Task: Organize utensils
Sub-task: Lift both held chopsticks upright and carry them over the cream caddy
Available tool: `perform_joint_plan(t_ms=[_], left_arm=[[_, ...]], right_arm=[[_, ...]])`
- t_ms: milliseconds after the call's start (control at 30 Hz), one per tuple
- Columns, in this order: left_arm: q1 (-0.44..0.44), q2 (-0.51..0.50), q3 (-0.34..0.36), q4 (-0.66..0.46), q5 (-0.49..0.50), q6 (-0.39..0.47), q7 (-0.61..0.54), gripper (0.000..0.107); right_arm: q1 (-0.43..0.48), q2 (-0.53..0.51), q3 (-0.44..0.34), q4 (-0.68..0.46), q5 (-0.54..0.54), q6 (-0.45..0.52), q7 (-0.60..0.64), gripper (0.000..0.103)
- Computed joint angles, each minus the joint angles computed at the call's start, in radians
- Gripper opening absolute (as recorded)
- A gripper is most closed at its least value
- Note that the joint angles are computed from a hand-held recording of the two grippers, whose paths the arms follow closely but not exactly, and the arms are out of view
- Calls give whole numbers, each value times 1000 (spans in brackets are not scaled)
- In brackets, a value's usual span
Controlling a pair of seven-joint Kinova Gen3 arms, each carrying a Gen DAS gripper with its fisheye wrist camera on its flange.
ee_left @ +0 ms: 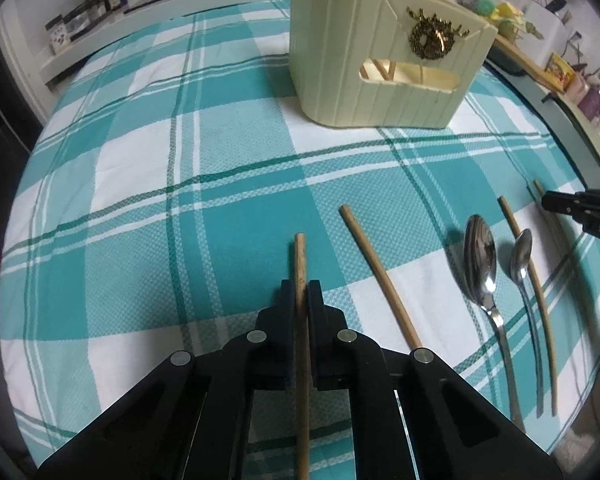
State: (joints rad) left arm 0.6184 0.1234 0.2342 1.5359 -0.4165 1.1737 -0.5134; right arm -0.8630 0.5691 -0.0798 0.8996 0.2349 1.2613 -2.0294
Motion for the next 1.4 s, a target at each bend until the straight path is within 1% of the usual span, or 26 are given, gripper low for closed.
perform_joint_plan(t_ms=[133,233,333,367,400,500,700,867,933,1067,1400], left_arm=[[25,-68,22,8,-76,13,89,4],[36,-109,62,-9,-141,43,144,4],[45,-151,113,-29,-214,77,197,4],[45,-164,139,-38,-243,93,217,4],[45,-175,146,-44,-258,98,220,4],[44,-200,204,-66,-327,133,262,4],[26,-227,284,-79,-417,156,325,4],[18,-232,320,-93,-465,167,347,4],[17,-233,323,-98,-472,164,347,4],[22,-225,334,-110,-494,173,348,4],[52,-217,338,-142,-542,190,346,4]], right_arm=[[13,-72,-8,73,-10,-93,-38,7],[3,-136,-15,121,14,-153,-69,7],[-17,-208,-23,170,60,-215,-115,7],[-28,-229,-25,184,85,-230,-132,7],[-45,-252,-26,198,119,-243,-153,7],[-84,-301,-41,225,220,-273,-206,7],[-126,-356,-83,263,374,-314,-301,7],[-173,-372,-105,286,527,-319,-388,7],[-184,-376,-112,292,576,-321,-422,7],[-183,-386,-126,302,624,-333,-462,7],[-184,-386,-141,279,658,-338,-463,7]])
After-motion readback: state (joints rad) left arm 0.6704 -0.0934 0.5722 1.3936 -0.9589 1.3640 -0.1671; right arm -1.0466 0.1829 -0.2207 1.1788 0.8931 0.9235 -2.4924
